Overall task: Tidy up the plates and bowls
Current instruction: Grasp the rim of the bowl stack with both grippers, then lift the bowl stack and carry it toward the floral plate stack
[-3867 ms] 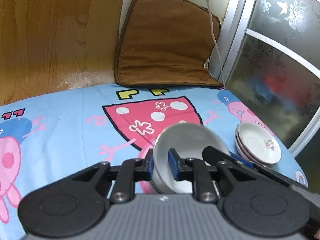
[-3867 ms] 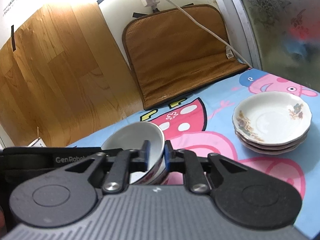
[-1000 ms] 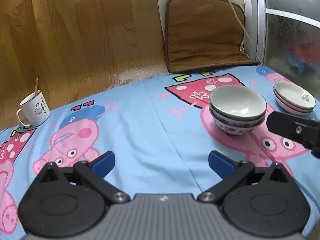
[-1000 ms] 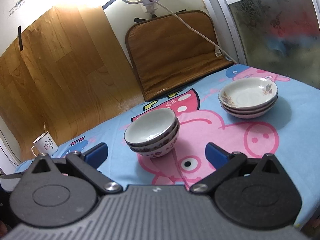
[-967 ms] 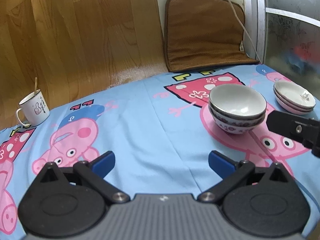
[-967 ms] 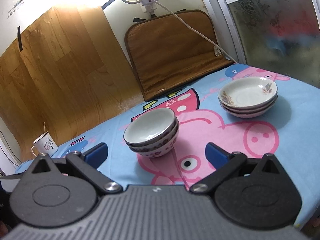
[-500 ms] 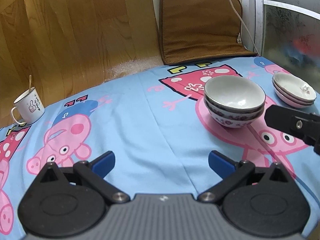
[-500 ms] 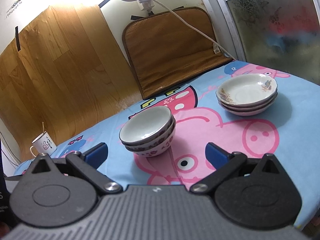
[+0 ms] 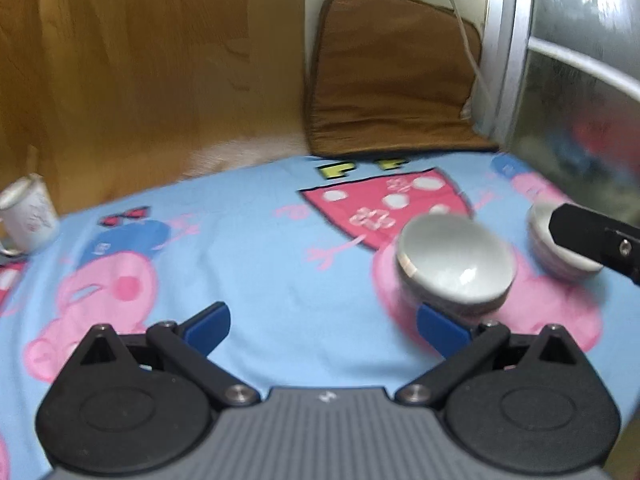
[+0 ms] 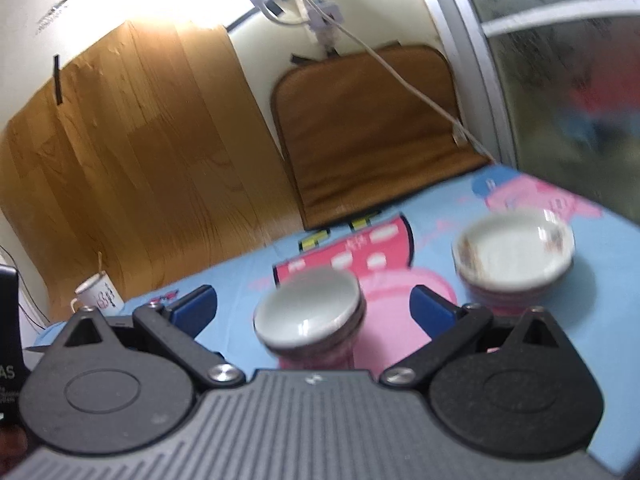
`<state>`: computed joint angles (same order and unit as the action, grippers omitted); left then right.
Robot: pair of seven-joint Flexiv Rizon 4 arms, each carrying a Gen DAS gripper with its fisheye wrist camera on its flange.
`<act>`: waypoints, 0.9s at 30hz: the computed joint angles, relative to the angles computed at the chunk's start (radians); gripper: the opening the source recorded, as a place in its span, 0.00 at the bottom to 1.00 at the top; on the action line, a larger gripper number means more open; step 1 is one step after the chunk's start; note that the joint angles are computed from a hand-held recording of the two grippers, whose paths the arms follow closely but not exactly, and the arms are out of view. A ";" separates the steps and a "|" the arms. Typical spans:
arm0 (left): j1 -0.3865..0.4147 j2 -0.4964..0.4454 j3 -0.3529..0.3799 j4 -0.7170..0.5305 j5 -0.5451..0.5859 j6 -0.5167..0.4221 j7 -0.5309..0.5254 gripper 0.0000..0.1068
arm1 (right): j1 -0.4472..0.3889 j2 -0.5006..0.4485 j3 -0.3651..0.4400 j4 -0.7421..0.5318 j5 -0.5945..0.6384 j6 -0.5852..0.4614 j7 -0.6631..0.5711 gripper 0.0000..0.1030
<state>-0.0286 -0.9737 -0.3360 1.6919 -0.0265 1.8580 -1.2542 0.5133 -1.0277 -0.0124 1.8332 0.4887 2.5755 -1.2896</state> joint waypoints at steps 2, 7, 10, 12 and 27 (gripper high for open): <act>0.077 -0.010 -0.103 -0.023 0.009 -0.054 0.005 0.96 | -0.013 0.044 -0.024 0.022 -0.045 -0.021 -0.029 0.80; 0.118 -0.054 -0.187 -0.075 0.042 0.055 -0.034 0.96 | -0.066 0.130 -0.047 0.067 -0.189 -0.155 -0.082 0.64; 0.091 -0.068 -0.172 -0.141 0.035 -0.054 -0.031 0.95 | -0.153 0.159 -0.013 0.069 -0.333 -0.323 -0.038 0.45; 0.105 -0.091 -0.210 -0.191 0.015 -0.207 0.029 0.75 | -0.229 0.159 0.032 0.054 -0.438 -0.424 0.020 0.41; 0.054 -0.148 -0.192 -0.323 -0.230 -0.597 0.261 0.32 | -0.626 0.047 0.403 -0.136 -0.823 -0.895 0.122 0.23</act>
